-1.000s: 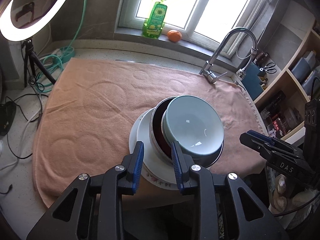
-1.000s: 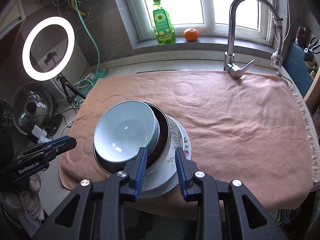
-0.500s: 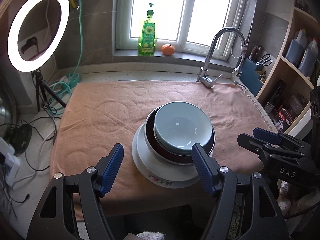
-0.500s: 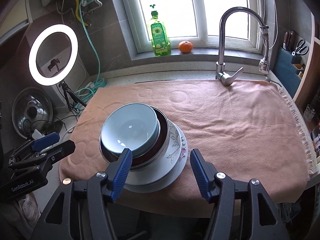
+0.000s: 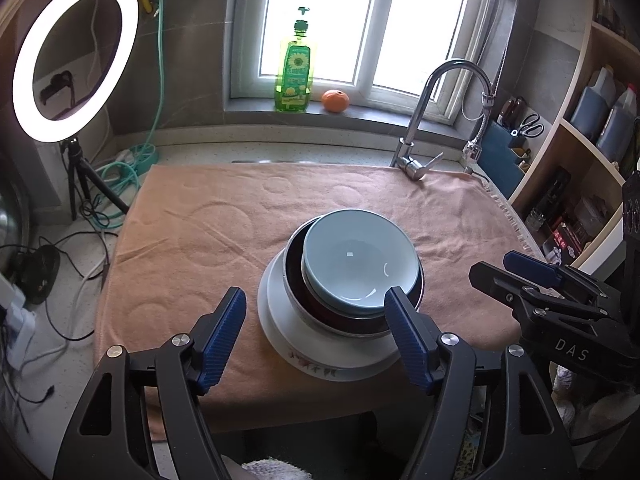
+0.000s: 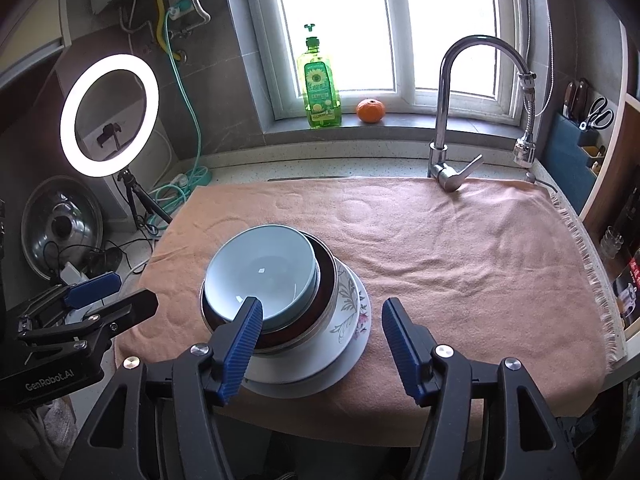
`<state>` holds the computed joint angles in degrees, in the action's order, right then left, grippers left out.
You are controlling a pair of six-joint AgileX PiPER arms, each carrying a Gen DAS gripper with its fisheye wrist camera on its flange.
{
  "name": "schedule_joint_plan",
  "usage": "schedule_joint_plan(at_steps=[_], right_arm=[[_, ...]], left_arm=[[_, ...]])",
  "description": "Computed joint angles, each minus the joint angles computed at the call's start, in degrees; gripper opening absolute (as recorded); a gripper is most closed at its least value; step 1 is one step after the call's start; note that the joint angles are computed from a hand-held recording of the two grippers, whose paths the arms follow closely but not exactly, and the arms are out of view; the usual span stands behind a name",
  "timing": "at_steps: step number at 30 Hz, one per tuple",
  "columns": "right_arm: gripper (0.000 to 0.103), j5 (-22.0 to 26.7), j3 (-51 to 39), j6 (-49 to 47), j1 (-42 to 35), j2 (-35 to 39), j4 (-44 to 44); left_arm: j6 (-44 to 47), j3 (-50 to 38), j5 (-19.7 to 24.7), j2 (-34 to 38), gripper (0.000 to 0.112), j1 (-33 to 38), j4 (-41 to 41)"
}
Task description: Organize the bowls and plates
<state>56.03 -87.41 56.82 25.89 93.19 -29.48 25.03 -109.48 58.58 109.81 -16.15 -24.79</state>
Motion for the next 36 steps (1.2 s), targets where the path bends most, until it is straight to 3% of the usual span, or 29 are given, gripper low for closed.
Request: schedule_joint_plan(at_steps=[36], right_arm=[[0.06, -0.86, -0.79, -0.69, -1.38, 1.01, -0.08]], left_arm=[[-0.23, -2.58, -0.13, 1.0, 0.072, -0.37, -0.69]])
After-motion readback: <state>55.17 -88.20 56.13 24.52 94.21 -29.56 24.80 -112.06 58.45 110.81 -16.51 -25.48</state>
